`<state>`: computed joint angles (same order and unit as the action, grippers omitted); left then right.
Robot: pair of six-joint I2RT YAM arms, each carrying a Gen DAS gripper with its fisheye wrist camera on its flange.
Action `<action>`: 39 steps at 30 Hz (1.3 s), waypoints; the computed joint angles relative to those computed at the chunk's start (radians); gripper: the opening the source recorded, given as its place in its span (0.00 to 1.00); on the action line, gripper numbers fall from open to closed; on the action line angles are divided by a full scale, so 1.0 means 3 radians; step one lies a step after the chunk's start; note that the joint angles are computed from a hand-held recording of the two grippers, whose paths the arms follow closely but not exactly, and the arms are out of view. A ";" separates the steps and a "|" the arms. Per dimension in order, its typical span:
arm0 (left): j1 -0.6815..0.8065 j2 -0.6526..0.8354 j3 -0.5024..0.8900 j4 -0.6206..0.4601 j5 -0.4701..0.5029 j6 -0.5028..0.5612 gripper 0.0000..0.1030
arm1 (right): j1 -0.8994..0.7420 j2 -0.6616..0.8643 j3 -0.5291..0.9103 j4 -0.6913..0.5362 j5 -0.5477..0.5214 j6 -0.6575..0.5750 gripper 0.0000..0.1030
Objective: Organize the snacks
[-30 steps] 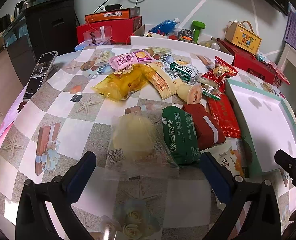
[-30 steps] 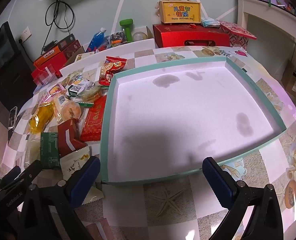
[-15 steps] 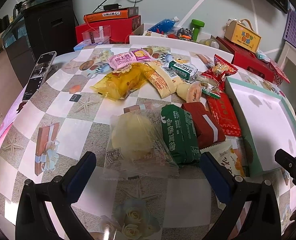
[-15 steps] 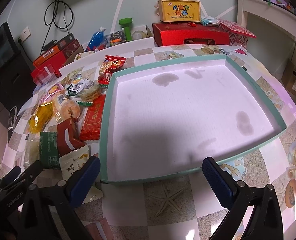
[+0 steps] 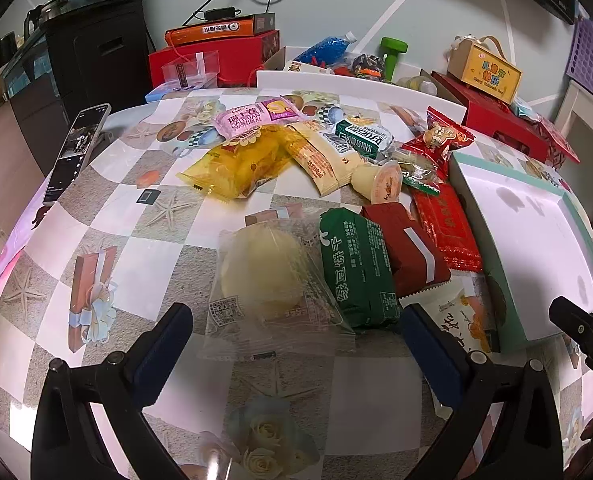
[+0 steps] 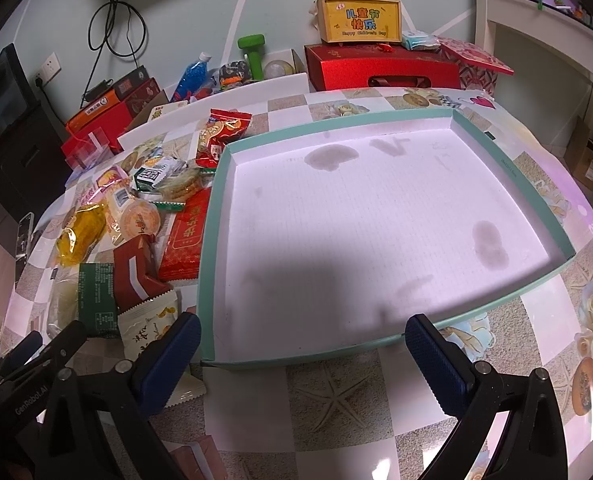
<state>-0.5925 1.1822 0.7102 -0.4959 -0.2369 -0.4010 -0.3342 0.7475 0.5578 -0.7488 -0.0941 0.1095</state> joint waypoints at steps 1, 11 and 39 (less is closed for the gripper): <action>0.0000 0.0001 -0.0002 0.0004 -0.0002 -0.0002 1.00 | 0.0000 0.0000 0.0000 0.0000 0.0000 0.0000 1.00; 0.0000 0.0006 0.0005 -0.0003 -0.0002 -0.0001 1.00 | -0.0013 0.0014 0.0002 0.0003 -0.0009 -0.0013 1.00; 0.0548 -0.0282 0.0026 -0.0256 0.0194 0.0123 1.00 | 0.1007 -0.0023 0.0111 0.0045 0.0192 0.0474 1.00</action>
<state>-0.4282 1.0977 0.7178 -0.5728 -0.1788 -0.3642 -0.0322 0.7404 0.5911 -0.7354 -0.0364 0.2517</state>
